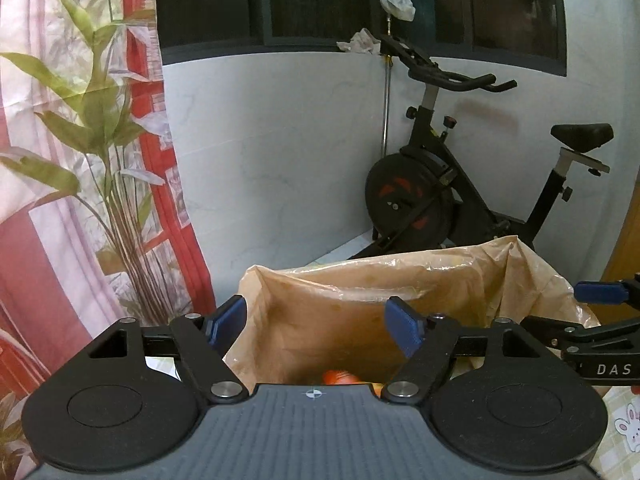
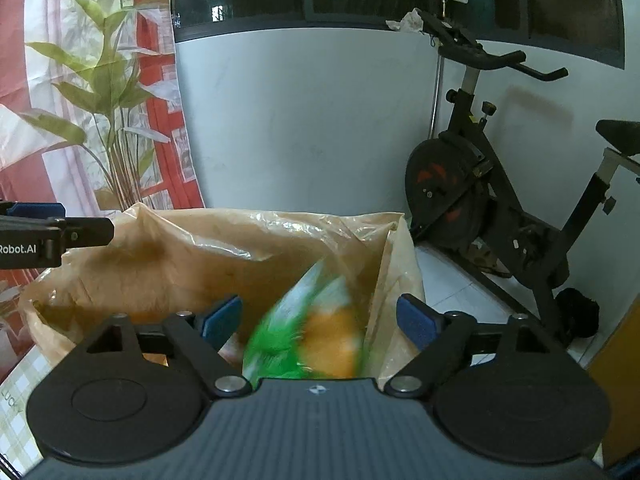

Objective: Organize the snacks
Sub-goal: 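Open the right tool to drop the green bag into the box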

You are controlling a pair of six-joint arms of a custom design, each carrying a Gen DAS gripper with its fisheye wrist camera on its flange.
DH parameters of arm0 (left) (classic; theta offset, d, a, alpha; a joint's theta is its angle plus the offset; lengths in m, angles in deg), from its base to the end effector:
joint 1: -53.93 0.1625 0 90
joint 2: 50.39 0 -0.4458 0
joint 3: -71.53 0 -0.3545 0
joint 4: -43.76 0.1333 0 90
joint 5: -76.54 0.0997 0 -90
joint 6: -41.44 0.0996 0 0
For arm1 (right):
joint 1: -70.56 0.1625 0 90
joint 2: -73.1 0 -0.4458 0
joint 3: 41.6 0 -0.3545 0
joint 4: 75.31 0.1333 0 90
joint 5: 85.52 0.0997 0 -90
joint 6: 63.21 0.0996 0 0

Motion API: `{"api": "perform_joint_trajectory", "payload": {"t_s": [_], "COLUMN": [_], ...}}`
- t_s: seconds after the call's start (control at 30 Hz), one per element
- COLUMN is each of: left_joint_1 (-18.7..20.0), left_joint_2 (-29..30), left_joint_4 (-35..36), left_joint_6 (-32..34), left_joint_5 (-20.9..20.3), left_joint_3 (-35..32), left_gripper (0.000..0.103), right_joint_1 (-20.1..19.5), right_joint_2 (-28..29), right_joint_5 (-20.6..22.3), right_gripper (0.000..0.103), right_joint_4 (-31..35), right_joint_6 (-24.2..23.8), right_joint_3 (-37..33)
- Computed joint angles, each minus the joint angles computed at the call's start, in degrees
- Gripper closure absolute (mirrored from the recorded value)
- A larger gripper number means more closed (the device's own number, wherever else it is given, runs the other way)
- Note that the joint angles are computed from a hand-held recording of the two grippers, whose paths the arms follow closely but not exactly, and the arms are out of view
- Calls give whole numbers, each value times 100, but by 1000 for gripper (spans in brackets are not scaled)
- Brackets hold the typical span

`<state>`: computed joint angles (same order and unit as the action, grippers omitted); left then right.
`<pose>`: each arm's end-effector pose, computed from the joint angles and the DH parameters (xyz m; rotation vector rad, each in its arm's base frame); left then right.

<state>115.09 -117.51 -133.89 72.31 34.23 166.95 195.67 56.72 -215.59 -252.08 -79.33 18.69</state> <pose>-0.1052 -0.6201 0.4568 0.5726 2.0344 -1.1515 0.5213 -0.6212 0.0543 0.7191 -2.2851 1.0607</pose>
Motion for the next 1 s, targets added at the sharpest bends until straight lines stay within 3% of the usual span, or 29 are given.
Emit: {"api": "perform_joint_trajectory", "payload": {"t_s": [0.27, 0.63, 0.8, 1.0], "left_joint_1": [-142, -692, -935, -1073], "left_joint_2": [-288, -1114, -1635, -2408], "left_joint_4": [206, 251, 367, 729], "left_joint_6": [-241, -207, -227, -743], "left_joint_5": [156, 577, 692, 728], "left_joint_3": [154, 752, 1263, 2174], "left_gripper": [25, 22, 18, 17], "right_joint_1": [87, 403, 544, 702], "right_joint_2": [-136, -609, -822, -968], "right_joint_5": [-75, -8, 77, 51], "right_gripper": [16, 16, 16, 16], "right_joint_4": [-261, -975, -1406, -2011], "right_joint_6": [-74, -114, -22, 82], "right_joint_3": [259, 1155, 1661, 2382]}}
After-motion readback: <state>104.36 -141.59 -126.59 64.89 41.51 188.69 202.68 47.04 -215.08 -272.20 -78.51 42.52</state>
